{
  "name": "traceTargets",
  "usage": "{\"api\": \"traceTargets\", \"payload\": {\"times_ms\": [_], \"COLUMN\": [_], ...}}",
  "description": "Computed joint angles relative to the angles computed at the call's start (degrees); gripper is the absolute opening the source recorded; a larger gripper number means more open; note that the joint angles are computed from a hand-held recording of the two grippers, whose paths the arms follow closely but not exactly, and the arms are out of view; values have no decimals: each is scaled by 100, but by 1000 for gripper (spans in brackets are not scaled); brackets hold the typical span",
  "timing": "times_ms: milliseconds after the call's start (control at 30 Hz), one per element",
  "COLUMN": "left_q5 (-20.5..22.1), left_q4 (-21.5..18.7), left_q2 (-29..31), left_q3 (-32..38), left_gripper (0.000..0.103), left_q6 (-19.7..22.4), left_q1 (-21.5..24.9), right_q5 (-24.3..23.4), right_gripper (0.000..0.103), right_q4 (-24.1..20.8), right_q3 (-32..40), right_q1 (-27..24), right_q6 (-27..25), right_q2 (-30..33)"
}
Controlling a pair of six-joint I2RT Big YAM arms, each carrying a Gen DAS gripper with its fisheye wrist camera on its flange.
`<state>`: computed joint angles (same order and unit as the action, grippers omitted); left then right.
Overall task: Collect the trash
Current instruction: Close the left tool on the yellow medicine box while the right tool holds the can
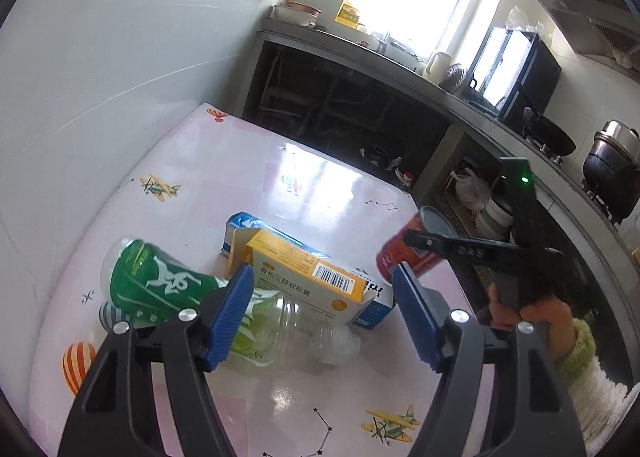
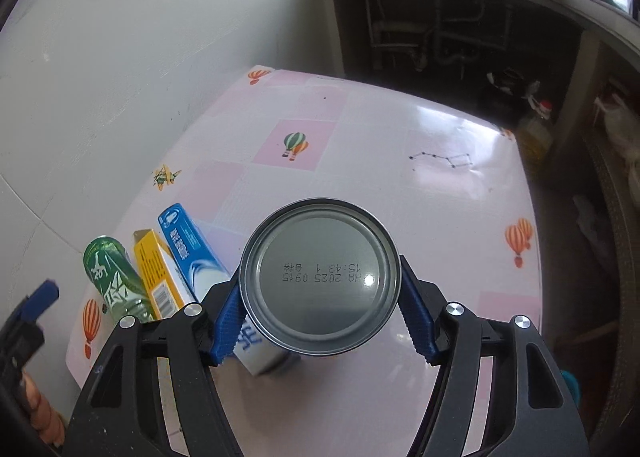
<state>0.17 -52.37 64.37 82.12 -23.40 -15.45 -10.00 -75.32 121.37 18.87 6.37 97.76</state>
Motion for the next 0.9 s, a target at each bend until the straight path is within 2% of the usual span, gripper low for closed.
{"api": "traceTargets", "payload": {"times_ms": [33, 133, 267, 367, 467, 567, 667, 800, 900], "left_q5": [24, -37, -65, 161, 422, 441, 481, 823, 899], "left_q4": [-152, -656, -1101, -1390, -1636, -1775, -1919, -2013, -1992], "left_q2": [179, 638, 1122, 1407, 1628, 1790, 1899, 1889, 1790], "left_q3": [189, 657, 1108, 1414, 1669, 1853, 1894, 1722, 1580], "left_gripper": [69, 65, 56, 56, 56, 57, 57, 57, 58], "left_q6": [207, 414, 356, 180, -169, -445, -760, -1110, -1212], "left_q1": [14, 73, 200, 263, 292, 256, 274, 381, 418], "right_q5": [-27, -123, -427, -588, -726, -803, -943, -1063, -1144], "right_gripper": [64, 64, 64, 64, 64, 64, 64, 64, 64], "right_q4": [67, 316, 572, 666, 719, 774, 789, 845, 904], "right_q3": [-230, -916, -1524, -1854, -2059, -2159, -2235, -2287, -2351], "right_q1": [-47, -198, -389, -512, -608, -653, -734, -804, -876], "right_q6": [37, 160, 426, 583, 635, 688, 751, 794, 810], "right_q2": [-175, -679, -1122, -1345, -1476, -1533, -1576, -1628, -1676]}}
